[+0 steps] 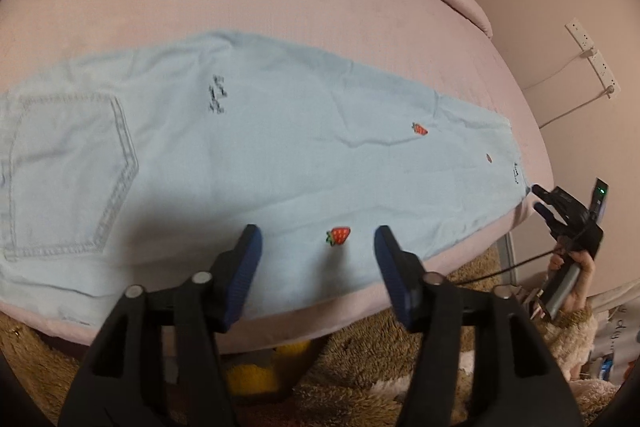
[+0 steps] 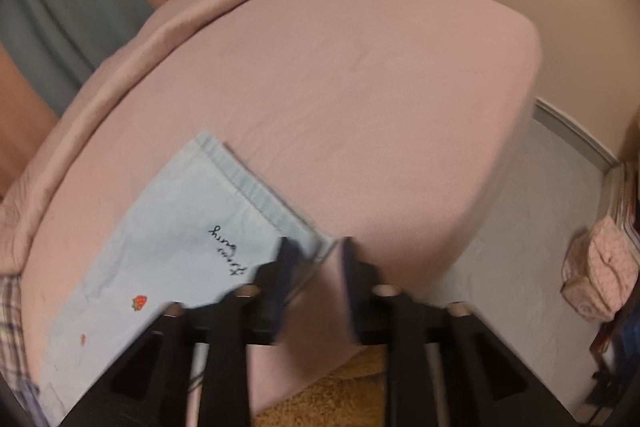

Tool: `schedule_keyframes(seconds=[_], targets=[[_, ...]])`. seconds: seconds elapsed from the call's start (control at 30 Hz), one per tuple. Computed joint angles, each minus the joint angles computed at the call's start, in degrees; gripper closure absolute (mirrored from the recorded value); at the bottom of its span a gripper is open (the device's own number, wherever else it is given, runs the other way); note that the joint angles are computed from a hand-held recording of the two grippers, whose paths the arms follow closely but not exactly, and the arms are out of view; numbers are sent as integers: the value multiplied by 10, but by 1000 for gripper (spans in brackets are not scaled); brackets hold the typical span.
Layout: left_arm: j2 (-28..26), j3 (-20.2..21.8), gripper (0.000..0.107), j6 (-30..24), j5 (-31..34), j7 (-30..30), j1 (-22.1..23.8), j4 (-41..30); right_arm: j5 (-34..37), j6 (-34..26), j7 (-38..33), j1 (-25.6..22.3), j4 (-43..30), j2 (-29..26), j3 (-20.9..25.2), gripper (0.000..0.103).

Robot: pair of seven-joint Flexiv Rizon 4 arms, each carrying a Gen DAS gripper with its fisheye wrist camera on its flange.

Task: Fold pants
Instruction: 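Grasp the hem corner with the right tool, straighten it, then release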

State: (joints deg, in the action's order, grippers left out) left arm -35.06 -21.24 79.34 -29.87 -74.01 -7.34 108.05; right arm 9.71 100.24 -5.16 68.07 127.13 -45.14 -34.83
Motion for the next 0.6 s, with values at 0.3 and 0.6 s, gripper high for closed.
schedule_keyframes(seconds=[0.3,0.6], targets=[[-1,25,39,6,25,-24,-20,-10,53,181,-1,-130,-45,-46,159,54],[8,21,37,24,32,-41,-9,7,144,177,-49,-132,-116,-83,155,59]])
